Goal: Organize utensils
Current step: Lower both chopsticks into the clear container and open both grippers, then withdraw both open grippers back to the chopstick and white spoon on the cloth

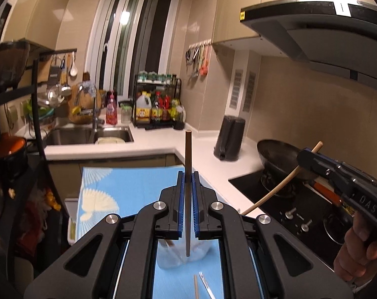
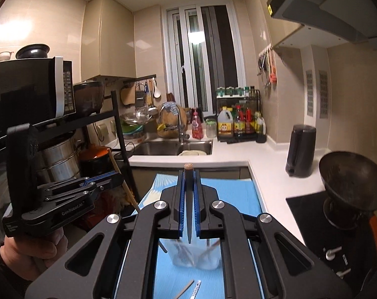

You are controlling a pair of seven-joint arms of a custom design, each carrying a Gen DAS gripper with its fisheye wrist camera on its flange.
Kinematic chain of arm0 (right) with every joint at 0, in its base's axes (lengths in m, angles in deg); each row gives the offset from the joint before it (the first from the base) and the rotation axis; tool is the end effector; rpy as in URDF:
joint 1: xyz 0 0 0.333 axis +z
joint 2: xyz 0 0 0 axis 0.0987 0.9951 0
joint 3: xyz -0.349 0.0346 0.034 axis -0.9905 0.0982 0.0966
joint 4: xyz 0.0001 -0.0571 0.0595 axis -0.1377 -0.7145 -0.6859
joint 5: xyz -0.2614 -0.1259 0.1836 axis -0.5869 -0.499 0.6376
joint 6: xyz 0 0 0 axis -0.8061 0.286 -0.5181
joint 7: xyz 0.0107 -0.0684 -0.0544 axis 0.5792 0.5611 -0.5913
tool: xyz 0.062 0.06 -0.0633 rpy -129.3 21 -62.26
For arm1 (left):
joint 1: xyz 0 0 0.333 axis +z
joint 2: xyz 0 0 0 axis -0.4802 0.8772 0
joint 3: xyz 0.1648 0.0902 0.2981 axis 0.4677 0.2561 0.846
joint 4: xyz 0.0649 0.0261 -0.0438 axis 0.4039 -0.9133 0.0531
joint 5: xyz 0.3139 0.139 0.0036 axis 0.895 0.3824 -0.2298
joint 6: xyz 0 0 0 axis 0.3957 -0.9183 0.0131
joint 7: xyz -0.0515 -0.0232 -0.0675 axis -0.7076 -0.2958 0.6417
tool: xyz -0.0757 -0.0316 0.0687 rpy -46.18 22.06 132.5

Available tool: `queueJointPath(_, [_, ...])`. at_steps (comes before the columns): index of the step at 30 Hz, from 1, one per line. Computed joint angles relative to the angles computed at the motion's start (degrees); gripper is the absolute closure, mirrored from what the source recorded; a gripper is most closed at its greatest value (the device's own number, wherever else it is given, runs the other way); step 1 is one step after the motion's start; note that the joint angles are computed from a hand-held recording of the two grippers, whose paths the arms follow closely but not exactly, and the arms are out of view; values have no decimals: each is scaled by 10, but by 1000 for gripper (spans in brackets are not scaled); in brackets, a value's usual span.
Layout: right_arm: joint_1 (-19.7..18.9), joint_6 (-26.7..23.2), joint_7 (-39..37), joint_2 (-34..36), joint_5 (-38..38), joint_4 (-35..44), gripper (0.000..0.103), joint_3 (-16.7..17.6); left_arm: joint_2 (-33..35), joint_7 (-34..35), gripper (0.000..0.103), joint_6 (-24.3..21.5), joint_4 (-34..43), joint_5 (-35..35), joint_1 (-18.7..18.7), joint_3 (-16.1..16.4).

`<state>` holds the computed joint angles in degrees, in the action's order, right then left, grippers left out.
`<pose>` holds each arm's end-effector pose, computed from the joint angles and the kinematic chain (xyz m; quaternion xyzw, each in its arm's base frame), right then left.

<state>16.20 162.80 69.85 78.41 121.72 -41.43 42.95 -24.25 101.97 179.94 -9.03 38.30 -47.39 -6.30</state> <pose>0.5058 0.0565 0.8120 -0.6478 0.4446 -0.3045 0.5385 0.5079 -0.3082 0.7930 -0.5481 0.5989 -0.4820 0.3293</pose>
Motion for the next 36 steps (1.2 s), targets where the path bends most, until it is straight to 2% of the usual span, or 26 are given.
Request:
queueJointPath(3, [1, 29, 14, 30, -35, 23, 97, 11, 28, -5, 97, -8, 37, 17, -5, 8])
queueJointPath(6, [1, 29, 25, 55, -55, 38, 97, 14, 51, 0, 97, -13, 52, 11, -6, 13])
queueJointPath(12, [1, 23, 72, 104, -122, 55, 97, 19, 69, 17, 97, -8, 27, -5, 1, 20])
queueJointPath(18, [1, -10, 114, 142, -163, 64, 96, 16, 76, 54, 97, 5, -15, -49, 17, 11])
queueJointPath(21, [5, -24, 140, 151, -199, 64, 92, 10, 75, 52, 96, 5, -30, -55, 17, 12])
queueJointPath(22, [7, -23, 150, 150, -210, 60, 85, 8, 72, 47, 94, 8, -35, -51, 16, 15])
queueJointPath(25, [4, -16, 162, 141, -213, 52, 72, 8, 63, 23, 70, 6, -39, -29, 9, 23])
queueJointPath(31, [2, 30, 163, 95, -225, 20, 71, 10, 21, -39, 67, 7, -61, 36, -3, 26])
queueJointPath(34, [-1, 68, 143, 54, -197, -18, 71, 14, -8, -85, 67, 7, -87, 86, -9, 22])
queueJointPath(36, [1, 89, 110, 24, -151, -48, 71, 14, -34, -122, 67, 11, -118, 119, -9, 15])
